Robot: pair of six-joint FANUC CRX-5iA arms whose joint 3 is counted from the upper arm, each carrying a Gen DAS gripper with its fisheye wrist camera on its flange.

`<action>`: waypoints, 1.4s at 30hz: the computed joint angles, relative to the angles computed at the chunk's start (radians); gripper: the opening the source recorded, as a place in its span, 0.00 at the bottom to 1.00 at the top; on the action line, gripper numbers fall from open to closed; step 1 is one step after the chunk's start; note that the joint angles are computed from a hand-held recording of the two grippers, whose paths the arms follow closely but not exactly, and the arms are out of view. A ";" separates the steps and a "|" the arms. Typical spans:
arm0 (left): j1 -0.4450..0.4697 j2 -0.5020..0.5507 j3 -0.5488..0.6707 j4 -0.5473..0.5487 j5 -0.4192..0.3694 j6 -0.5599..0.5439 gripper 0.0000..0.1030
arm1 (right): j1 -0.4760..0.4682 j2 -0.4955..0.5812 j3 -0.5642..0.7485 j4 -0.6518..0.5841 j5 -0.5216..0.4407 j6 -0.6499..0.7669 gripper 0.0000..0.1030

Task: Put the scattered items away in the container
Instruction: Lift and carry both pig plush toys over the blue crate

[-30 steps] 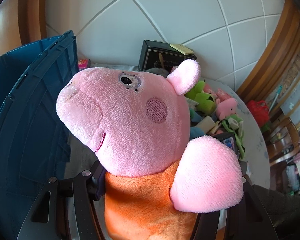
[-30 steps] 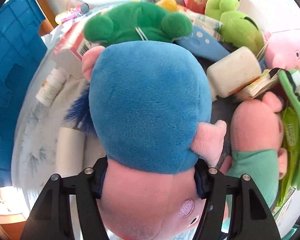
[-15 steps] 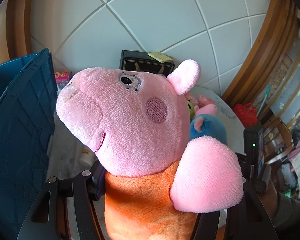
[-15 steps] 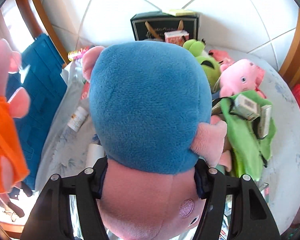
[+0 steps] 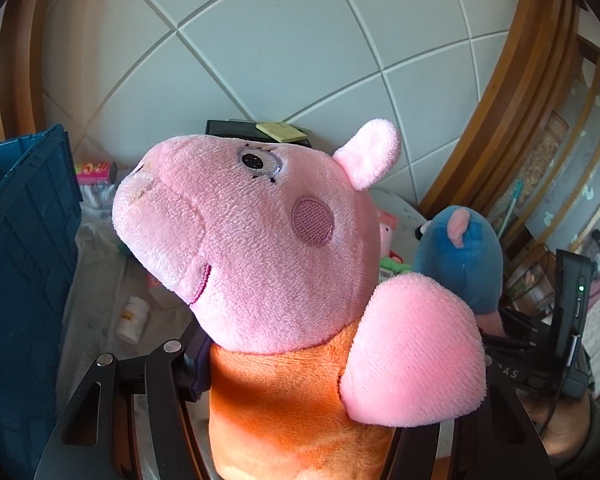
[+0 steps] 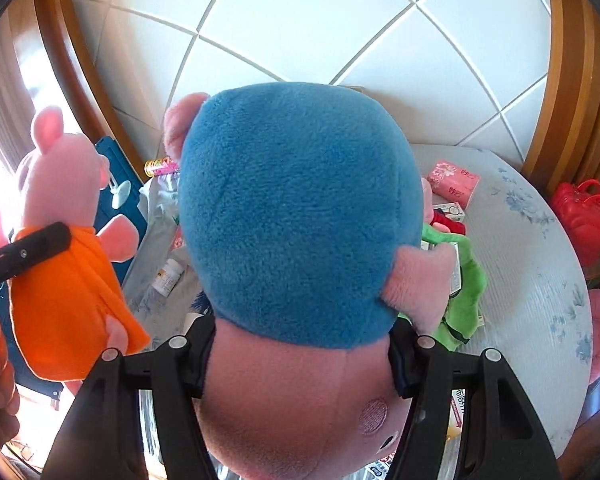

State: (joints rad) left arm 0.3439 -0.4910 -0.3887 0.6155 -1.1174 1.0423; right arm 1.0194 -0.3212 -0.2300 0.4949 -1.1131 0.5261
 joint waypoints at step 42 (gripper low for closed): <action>0.201 -0.070 -0.044 0.178 -0.100 -0.246 0.61 | 0.190 0.033 0.055 0.202 -0.134 -0.211 0.61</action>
